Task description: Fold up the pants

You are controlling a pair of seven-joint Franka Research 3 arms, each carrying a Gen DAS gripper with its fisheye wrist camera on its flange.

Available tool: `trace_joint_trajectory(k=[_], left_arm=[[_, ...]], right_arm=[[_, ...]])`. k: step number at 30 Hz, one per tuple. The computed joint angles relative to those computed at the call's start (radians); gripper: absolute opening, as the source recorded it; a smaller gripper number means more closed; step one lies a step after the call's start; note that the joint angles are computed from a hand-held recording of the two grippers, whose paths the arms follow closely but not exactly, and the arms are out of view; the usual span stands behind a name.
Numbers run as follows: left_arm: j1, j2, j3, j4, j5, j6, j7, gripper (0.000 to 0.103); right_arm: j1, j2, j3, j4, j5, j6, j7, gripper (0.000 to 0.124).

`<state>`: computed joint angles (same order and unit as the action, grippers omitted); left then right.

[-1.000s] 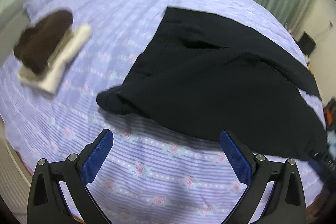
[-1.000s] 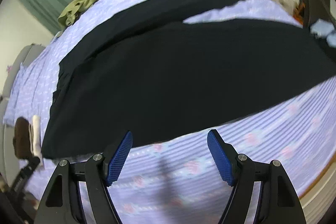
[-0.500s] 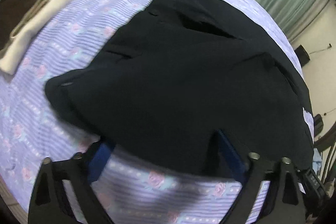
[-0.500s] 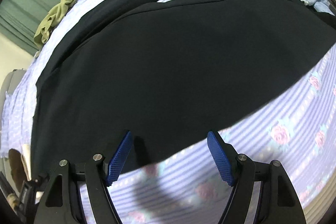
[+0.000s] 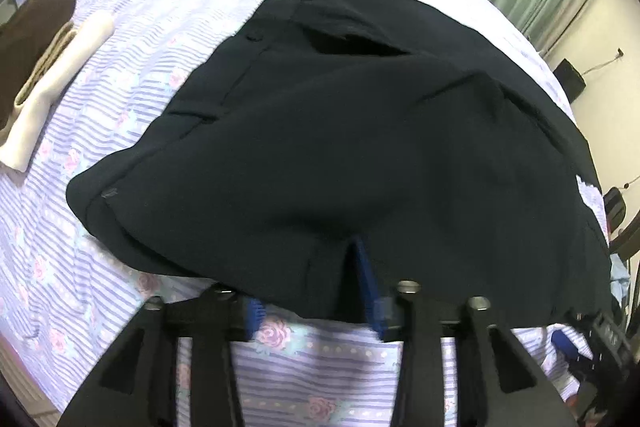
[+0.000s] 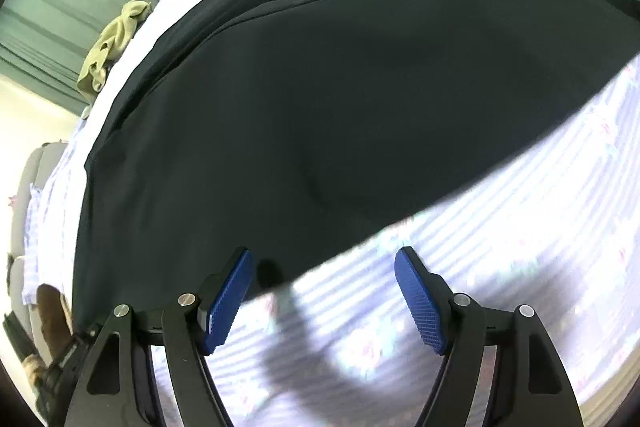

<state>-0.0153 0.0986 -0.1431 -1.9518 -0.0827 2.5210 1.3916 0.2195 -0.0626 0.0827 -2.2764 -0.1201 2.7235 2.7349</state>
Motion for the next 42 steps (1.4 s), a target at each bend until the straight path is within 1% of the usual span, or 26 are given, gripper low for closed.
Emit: trace_joint_trajectory(k=[3,4,5,6,7,8,9,10,11,14,15,16,17,20,23,25,26,28,30,31,33,34,37,38,42], left_arm=[[-0.006,0.019,0.000,0.010,0.035,0.007,-0.015,0.049],[-0.006,0.021,-0.001,0.011,0.036,0.012,-0.018,0.049],[-0.005,0.029,-0.001,0.017,0.034,0.010,-0.030,0.046],[-0.003,0.039,-0.001,0.032,0.029,-0.002,-0.036,0.041],[-0.004,0.038,-0.001,0.033,0.035,-0.007,-0.046,0.028],[-0.003,0.032,-0.002,0.035,0.039,-0.012,-0.046,0.021],[0.000,0.027,-0.005,0.035,0.027,-0.014,-0.035,0.018],[0.006,0.014,-0.008,0.032,-0.004,-0.019,-0.013,0.013],[0.010,0.007,-0.009,0.031,-0.025,-0.024,0.007,0.010],[0.024,-0.042,-0.009,0.017,-0.154,-0.072,0.092,0.008],[0.023,-0.062,-0.005,0.007,-0.171,-0.084,0.105,0.008],[0.018,-0.074,-0.001,0.002,-0.175,-0.093,0.111,0.008],[0.014,-0.093,0.003,-0.007,-0.178,-0.104,0.117,0.008],[0.006,-0.122,0.021,0.001,-0.228,-0.165,0.145,0.008],[0.004,-0.102,0.030,0.053,-0.210,-0.199,0.132,0.008],[0.007,-0.092,0.034,0.083,-0.206,-0.213,0.133,0.008],[0.009,-0.084,0.034,0.102,-0.201,-0.219,0.129,0.008],[0.014,-0.065,0.034,0.152,-0.203,-0.240,0.115,0.008],[0.017,-0.059,0.032,0.177,-0.204,-0.238,0.104,0.008],[0.018,-0.064,0.030,0.181,-0.199,-0.232,0.098,0.008],[0.015,-0.038,0.025,0.237,-0.180,-0.227,0.061,0.007],[0.015,-0.035,0.022,0.247,-0.179,-0.221,0.051,0.007],[0.006,0.027,0.010,0.354,-0.138,-0.217,0.006,0.007],[0.005,0.044,0.007,0.383,-0.127,-0.223,-0.008,0.007],[-0.014,0.169,-0.006,0.586,-0.042,-0.269,-0.073,0.007]], right_arm=[[-0.019,0.030,-0.012,0.007,-0.062,0.055,0.049,0.074],[-0.022,0.041,-0.018,0.016,-0.075,0.059,0.058,0.074],[-0.023,0.051,-0.023,0.030,-0.093,0.050,0.068,0.066],[-0.022,0.057,-0.027,0.046,-0.113,0.020,0.077,0.046],[-0.020,0.057,-0.031,0.059,-0.124,-0.012,0.066,0.039],[-0.017,0.051,-0.035,0.060,-0.097,-0.013,0.022,0.025],[-0.015,0.040,-0.035,0.059,-0.078,-0.018,-0.008,0.015],[-0.013,0.031,-0.033,0.069,-0.084,-0.045,-0.015,0.014],[-0.012,0.016,-0.027,0.081,-0.111,-0.078,0.000,0.012],[-0.012,-0.037,-0.005,0.111,-0.176,-0.180,0.015,0.010],[-0.012,-0.059,0.003,0.115,-0.188,-0.217,0.009,0.009],[-0.015,-0.056,0.013,0.146,-0.202,-0.255,0.009,0.009],[-0.013,-0.083,0.018,0.143,-0.202,-0.282,0.007,0.008],[-0.012,-0.111,0.026,0.168,-0.164,-0.362,-0.039,0.008],[-0.014,-0.109,0.040,0.224,-0.175,-0.437,-0.069,0.008],[-0.015,-0.123,0.043,0.237,-0.181,-0.464,-0.082,0.008],[-0.018,-0.113,0.046,0.267,-0.194,-0.481,-0.082,0.008],[-0.020,-0.103,0.048,0.305,-0.211,-0.500,-0.080,0.008],[-0.021,-0.051,0.047,0.389,-0.238,-0.523,-0.084,0.008],[-0.016,-0.045,0.042,0.406,-0.245,-0.528,-0.087,0.008],[-0.012,-0.024,0.028,0.456,-0.251,-0.537,-0.105,0.008],[-0.010,-0.026,0.020,0.459,-0.249,-0.531,-0.114,0.008],[-0.013,-0.006,-0.001,0.501,-0.226,-0.510,-0.144,0.008],[-0.016,0.006,-0.008,0.517,-0.221,-0.502,-0.157,0.008],[-0.020,0.082,-0.035,0.619,-0.190,-0.496,-0.205,0.008]])
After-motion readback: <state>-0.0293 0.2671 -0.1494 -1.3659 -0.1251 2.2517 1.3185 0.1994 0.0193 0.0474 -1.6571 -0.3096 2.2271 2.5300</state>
